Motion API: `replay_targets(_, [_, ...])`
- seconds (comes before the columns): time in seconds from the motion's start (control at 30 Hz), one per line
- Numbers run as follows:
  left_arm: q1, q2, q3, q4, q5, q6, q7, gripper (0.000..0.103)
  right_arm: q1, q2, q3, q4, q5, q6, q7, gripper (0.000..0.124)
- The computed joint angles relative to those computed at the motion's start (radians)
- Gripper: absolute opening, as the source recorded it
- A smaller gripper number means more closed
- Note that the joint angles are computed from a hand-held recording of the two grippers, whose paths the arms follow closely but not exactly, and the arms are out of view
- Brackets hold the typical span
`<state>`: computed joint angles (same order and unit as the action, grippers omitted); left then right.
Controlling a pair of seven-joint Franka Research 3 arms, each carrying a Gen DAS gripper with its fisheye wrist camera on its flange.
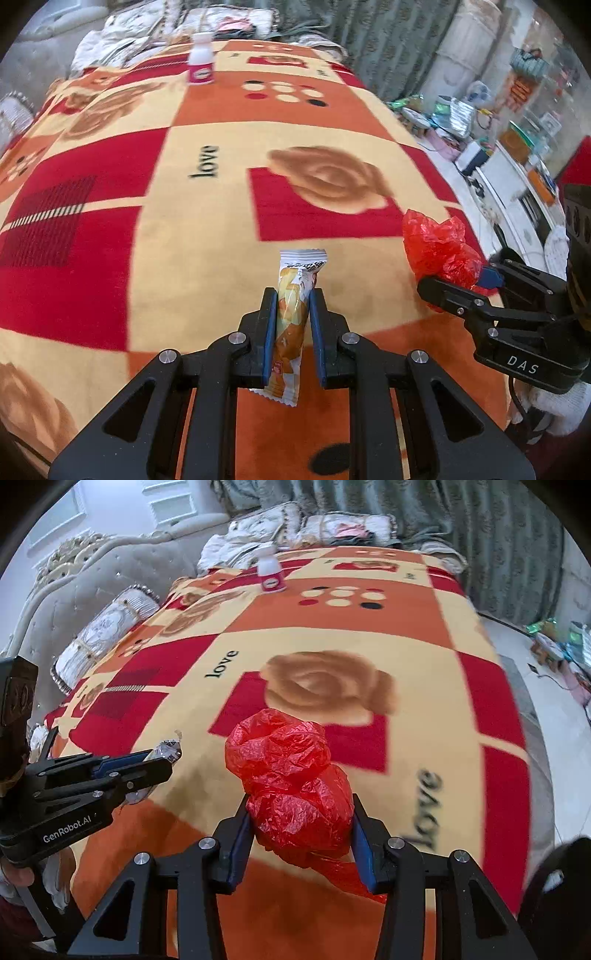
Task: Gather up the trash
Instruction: 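Carry the snack wrapper and red bag over the black bin with both tools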
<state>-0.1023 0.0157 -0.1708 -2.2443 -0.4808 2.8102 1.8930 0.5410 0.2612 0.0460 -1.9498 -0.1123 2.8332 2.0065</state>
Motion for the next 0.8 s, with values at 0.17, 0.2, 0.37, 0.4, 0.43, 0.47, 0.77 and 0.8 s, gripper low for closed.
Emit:
replay_targets(0.17, [-0.029,-0.013,-0.017,-0.01,-0.007,0.002,-0.001,0.015,0.002,-0.087,-0.018,-0.112,-0.055,0.026,0.077,0.045])
replay_targets(0.2, [-0.036,-0.015,-0.02,-0.012,-0.003,0.003,-0.003,0.015,-0.003,-0.098,-0.015,-0.127,-0.063,0.03,0.088,0.045])
replay_targets(0.37, [-0.062,-0.021,-0.026,-0.017,0.004,0.005,-0.009,0.015,-0.037,-0.155,0.003,-0.203,-0.098,0.049,0.134,0.045])
replay_targets(0.4, [-0.067,-0.022,-0.027,-0.017,0.006,0.005,-0.01,0.015,-0.044,-0.167,0.006,-0.219,-0.107,0.052,0.144,0.045])
replay_targets(0.43, [-0.072,-0.023,-0.028,-0.018,0.007,0.006,-0.011,0.015,-0.052,-0.176,0.011,-0.229,-0.112,0.054,0.151,0.045])
replay_targets(0.47, [-0.077,-0.022,-0.03,-0.016,0.01,0.006,-0.013,0.015,-0.06,-0.186,0.016,-0.243,-0.115,0.058,0.156,0.045])
replay_targets(0.77, [-0.11,-0.012,-0.046,0.002,0.037,0.002,-0.028,0.015,-0.128,-0.264,0.052,-0.33,-0.165,0.072,0.221,0.045])
replay_targets(0.8, [-0.113,-0.011,-0.049,0.005,0.038,0.001,-0.028,0.015,-0.136,-0.271,0.057,-0.338,-0.17,0.072,0.227,0.045])
